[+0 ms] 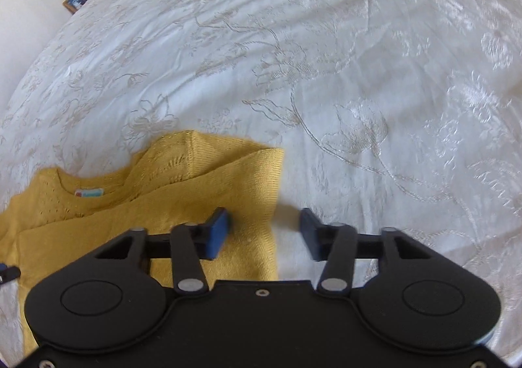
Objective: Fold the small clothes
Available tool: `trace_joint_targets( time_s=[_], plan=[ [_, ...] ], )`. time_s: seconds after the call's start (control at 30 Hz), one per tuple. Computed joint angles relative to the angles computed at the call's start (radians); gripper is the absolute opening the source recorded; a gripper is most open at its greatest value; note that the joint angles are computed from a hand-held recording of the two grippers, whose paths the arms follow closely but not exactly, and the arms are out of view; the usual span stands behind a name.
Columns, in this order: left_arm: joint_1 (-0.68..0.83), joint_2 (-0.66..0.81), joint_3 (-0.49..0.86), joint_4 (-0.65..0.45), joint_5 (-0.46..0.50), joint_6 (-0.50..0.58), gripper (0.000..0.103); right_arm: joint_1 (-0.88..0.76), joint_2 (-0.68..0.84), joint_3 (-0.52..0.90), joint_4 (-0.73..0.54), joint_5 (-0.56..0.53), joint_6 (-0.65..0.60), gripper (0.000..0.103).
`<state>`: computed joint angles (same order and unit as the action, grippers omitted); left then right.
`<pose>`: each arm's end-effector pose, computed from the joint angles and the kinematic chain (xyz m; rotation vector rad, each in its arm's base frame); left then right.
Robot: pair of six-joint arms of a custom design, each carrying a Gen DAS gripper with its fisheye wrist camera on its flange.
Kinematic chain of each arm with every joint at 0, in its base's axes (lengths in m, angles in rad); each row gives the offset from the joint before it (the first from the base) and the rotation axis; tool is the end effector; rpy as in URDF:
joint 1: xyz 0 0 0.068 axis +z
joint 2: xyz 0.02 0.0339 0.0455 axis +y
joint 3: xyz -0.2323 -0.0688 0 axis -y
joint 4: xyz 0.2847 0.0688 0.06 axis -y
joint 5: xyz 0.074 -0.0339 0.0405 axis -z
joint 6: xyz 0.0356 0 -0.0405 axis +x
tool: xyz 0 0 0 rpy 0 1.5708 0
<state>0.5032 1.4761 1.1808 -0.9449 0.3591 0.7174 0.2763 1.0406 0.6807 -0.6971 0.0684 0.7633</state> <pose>0.2887 0.1447 0.2178 0.3651 2.6411 -0.1416 0.2354 0.0642 0.1744 0.6620 2.5660 0.2671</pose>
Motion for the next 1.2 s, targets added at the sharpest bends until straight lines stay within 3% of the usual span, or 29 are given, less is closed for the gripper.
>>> trace_joint_targets(
  time_s=[0.07, 0.13, 0.33, 0.47, 0.57, 0.83, 1.0, 1.1, 1.2],
  plan=[
    [-0.013, -0.009, -0.022, -0.004, -0.004, 0.033, 0.084, -0.014, 0.002, -0.002, 0.012, -0.022, -0.014, 0.010],
    [-0.033, -0.007, -0.039, -0.003, -0.010, 0.048, 0.084, -0.016, 0.017, 0.018, -0.021, 0.020, -0.034, 0.009],
    [-0.074, 0.005, -0.079, 0.028, -0.044, 0.066, 0.084, -0.037, 0.060, 0.034, -0.036, 0.009, -0.043, 0.009],
    [-0.082, 0.032, -0.073, 0.035, -0.058, 0.071, 0.087, -0.043, -0.087, -0.026, -0.045, -0.017, 0.024, 0.029],
    [-0.079, 0.055, -0.070, 0.047, -0.058, 0.077, 0.094, -0.021, -0.206, -0.064, -0.100, -0.044, 0.037, 0.054],
    [-0.078, 0.078, -0.084, 0.081, -0.054, 0.090, 0.103, 0.172, -0.188, -0.097, -0.259, 0.098, 0.036, 0.056],
    [-0.076, 0.065, -0.094, 0.090, -0.055, 0.118, 0.103, 0.196, -0.171, -0.078, -0.293, 0.157, 0.106, 0.081],
    [-0.055, 0.057, -0.069, 0.037, -0.045, 0.147, 0.103, 0.259, -0.213, -0.060, -0.341, 0.199, 0.180, 0.082],
    [0.002, 0.021, -0.062, -0.030, -0.011, 0.203, 0.103, 0.378, -0.301, -0.063, -0.395, 0.253, 0.288, 0.090]
  ],
)
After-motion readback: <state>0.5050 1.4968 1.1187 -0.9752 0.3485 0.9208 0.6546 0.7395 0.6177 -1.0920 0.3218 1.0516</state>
